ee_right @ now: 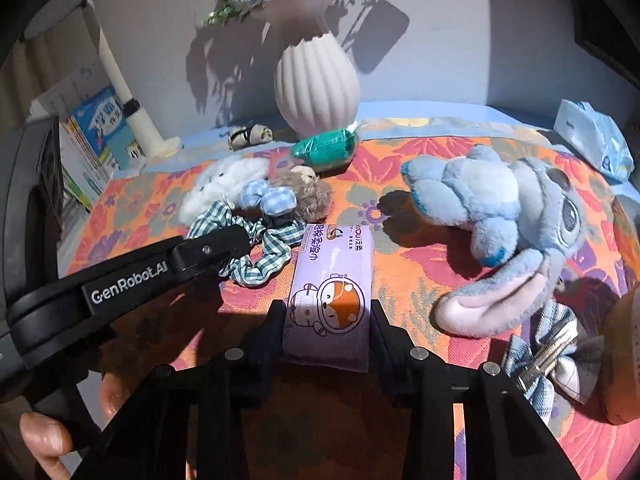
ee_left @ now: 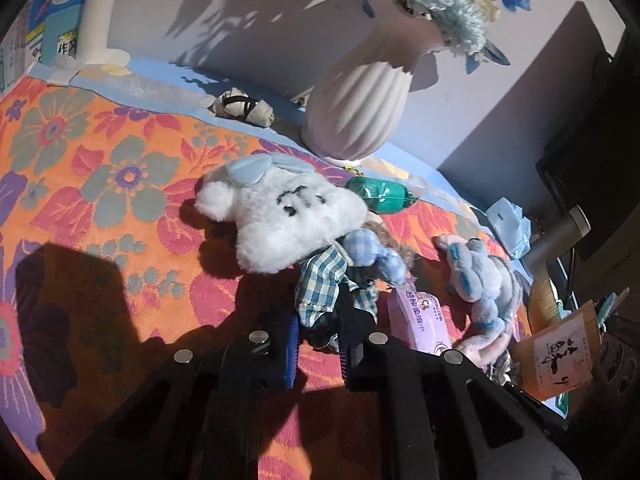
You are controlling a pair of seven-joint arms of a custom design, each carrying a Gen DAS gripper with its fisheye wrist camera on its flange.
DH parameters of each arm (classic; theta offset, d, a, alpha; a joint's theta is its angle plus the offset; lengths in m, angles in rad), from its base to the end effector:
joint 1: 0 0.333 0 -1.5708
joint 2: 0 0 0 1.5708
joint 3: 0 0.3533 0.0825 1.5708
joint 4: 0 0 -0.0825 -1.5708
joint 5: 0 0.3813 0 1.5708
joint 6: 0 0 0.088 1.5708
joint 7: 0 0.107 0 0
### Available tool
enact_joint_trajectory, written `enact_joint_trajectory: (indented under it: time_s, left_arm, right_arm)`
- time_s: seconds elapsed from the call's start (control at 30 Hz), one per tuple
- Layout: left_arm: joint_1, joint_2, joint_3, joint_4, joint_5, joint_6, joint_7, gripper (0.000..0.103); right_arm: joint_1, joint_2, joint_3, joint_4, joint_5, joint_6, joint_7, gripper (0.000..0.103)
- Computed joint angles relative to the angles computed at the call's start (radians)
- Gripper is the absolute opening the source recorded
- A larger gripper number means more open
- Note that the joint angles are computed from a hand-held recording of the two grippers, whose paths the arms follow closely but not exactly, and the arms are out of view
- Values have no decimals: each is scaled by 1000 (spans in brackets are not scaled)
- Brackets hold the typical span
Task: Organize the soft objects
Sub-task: 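Grasp the plaid scrunchie bear with the left tool while the right tool grasps the purple wipes packet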
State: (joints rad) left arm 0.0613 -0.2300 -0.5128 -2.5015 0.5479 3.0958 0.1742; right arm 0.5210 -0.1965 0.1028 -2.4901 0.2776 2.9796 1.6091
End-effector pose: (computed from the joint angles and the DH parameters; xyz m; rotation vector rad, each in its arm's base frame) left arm 0.4083 -0.2582 0.4762 -2.2204 1.5179 -1.1051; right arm 0.4051 0.2704 0.4761 -2.0089 1.4316 -0.2494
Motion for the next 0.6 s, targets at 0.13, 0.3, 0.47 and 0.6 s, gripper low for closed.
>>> enact_joint_trajectory:
  time_s: [0.13, 0.3, 0.47, 0.6]
  left_arm:
    - [-126, -45, 75, -35, -86, -27, 88, 12]
    - [-345, -128, 186, -103, -285, -95, 263, 12]
    - [-514, -219, 262, -137, -451, -194, 452, 13]
    - [-370, -254, 98, -79, -357, -371, 400, 71]
  right_arm:
    - [20, -54, -23, -43, 39, -3, -43, 39]
    - [16, -145, -36, -107, 29, -62, -54, 39]
    - [-4, -248, -40, -170, -7, -120, -64, 39]
    - [-17, -300, -45, -206, -37, -140, -71, 39]
